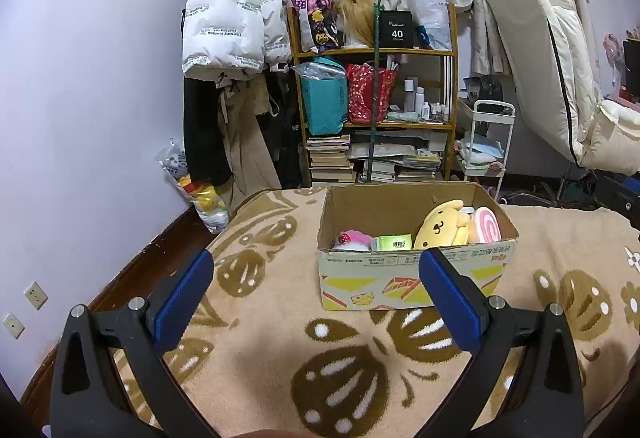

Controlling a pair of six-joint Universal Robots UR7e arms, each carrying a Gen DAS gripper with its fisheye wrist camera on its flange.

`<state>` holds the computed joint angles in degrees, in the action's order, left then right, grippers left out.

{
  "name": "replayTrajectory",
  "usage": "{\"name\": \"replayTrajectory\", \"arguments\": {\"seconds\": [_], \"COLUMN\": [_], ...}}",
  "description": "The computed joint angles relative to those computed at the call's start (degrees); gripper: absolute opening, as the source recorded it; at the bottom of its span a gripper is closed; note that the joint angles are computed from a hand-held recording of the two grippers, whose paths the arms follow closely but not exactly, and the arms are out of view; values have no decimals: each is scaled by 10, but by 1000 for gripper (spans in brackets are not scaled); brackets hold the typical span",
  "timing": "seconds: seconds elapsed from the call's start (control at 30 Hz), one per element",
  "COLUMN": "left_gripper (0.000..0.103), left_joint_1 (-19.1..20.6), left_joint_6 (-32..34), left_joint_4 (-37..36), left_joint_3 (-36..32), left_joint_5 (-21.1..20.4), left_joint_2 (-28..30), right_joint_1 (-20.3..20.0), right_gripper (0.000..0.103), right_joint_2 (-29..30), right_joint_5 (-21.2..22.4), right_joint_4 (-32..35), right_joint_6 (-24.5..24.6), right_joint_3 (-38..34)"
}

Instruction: Organize soft objects

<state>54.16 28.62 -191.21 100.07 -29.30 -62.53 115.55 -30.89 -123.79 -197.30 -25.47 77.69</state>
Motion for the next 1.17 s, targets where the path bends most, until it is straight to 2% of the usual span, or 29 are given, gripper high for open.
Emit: {"name": "replayTrajectory", "arguments": {"seconds": [1.17], "left_gripper": [101], "left_joint_1": [4], "left_joint_6": [-3], "left_joint_4": [9], "left_joint_3": [4], "left_joint_5": [-5], "left_joint_2": [-3], "right_joint_1": [0], "right_gripper": [103], "right_joint_2": [0], "right_joint_5": [-4], "right_joint_4": [6], "right_joint_6": [4], "right_joint_3": [-3]}}
